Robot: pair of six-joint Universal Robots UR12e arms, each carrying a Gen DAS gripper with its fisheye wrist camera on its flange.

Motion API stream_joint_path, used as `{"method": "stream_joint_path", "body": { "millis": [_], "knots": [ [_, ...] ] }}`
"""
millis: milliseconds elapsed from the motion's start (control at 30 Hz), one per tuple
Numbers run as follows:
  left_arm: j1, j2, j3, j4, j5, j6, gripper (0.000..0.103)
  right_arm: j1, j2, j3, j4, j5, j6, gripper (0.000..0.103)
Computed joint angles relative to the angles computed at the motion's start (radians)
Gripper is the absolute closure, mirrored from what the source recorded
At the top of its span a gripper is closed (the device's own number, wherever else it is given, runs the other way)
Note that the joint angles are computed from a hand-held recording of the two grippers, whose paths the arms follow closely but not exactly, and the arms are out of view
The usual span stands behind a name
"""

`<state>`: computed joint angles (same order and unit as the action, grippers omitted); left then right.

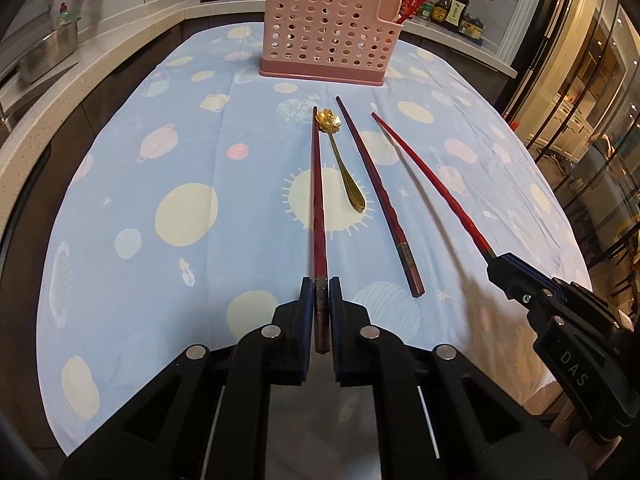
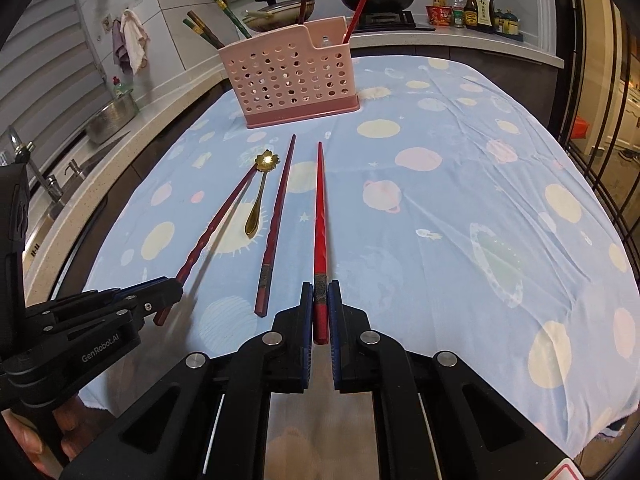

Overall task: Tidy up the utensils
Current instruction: 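Grasp the bright red chopstick with the right tool while the left tool grasps a dark red chopstick, then lift both chopsticks, carry them to the pink holder and lower them in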

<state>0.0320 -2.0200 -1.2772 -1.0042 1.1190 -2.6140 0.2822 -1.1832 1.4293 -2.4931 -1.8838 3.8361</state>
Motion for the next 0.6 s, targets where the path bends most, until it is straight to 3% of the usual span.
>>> {"method": "stream_joint_path", "body": {
  "millis": [300,600],
  "knots": [
    [0.032,0.039,-0.004,0.035,-0.055,-0.033,0.096,0.021,-0.043,0.021,-0.074,-0.081,-0.031,0.096],
    [0.047,0.037,0.062,0.096,-0.126,-0.085,0.096,0.011,-0.061,-0.007,-0.162,-0.132,-0.066,0.096]
  ]
}}
